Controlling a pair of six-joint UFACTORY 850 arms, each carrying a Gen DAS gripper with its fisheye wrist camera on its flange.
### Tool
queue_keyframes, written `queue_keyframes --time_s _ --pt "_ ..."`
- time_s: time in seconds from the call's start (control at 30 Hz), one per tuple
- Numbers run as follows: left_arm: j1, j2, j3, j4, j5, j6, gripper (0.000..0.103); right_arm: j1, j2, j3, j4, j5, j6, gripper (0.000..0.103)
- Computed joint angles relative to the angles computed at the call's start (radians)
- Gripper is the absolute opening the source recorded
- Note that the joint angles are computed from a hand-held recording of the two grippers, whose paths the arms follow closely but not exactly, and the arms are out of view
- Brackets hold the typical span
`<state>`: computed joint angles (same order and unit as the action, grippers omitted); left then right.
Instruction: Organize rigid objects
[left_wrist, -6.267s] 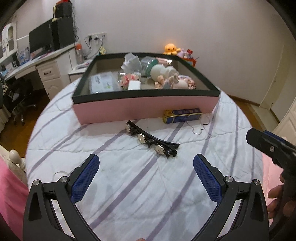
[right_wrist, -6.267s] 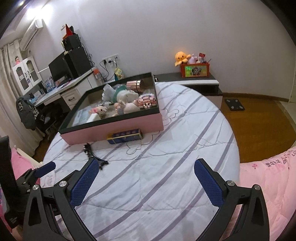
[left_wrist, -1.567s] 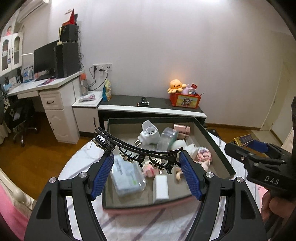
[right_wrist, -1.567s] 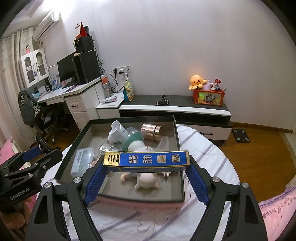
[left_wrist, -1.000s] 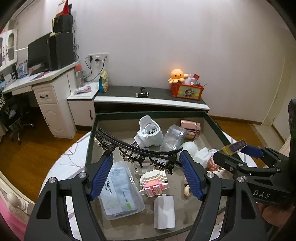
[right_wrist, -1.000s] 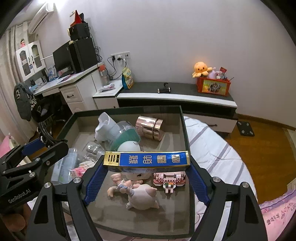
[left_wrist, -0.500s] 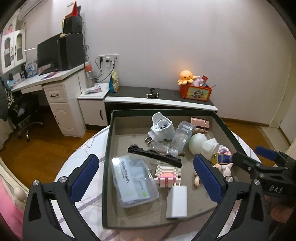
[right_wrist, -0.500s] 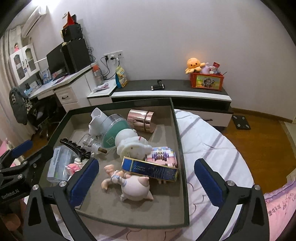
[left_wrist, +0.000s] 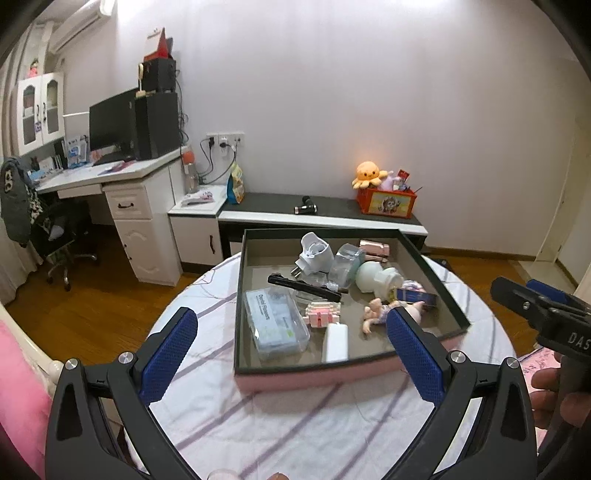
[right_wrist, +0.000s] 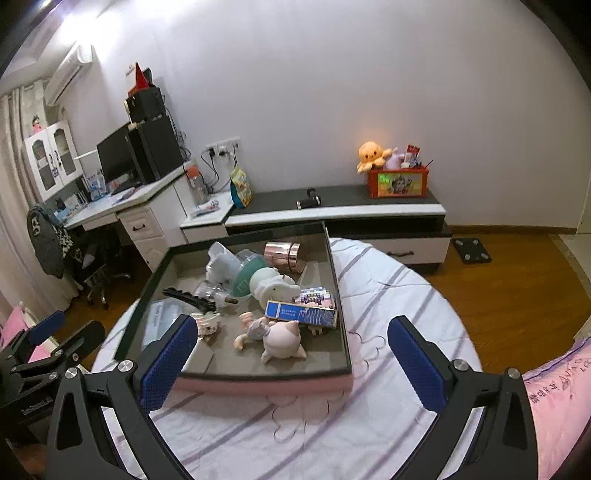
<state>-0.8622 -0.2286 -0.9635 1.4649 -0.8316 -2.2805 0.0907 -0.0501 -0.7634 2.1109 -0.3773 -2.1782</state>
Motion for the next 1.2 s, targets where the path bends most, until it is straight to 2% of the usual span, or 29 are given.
queue_keyframes --time_s 0.43,0.67,0.9,1.2 --pt "-0.231 0.093 0.070 -0.090 -0.217 -0.068 0.103 -0.077 0.396 0.283 -0.080 -0.066 0.026 0.103" --pt "-0.341 0.103 0.077 -0.148 -0.312 -0.111 0.103 -0.122 0.553 0.388 -0.182 -0.097 0.111 0.103" --pt "-0.411 0.105 0.073 -0.200 -0.387 -0.108 0.103 -0.161 0.642 0.435 -0.213 -0.115 0.148 0.103" --pt "-0.420 0.108 0.073 -0.220 -0.411 -0.110 0.103 -0.150 0.664 0.446 -0.194 -0.102 0.133 0.103"
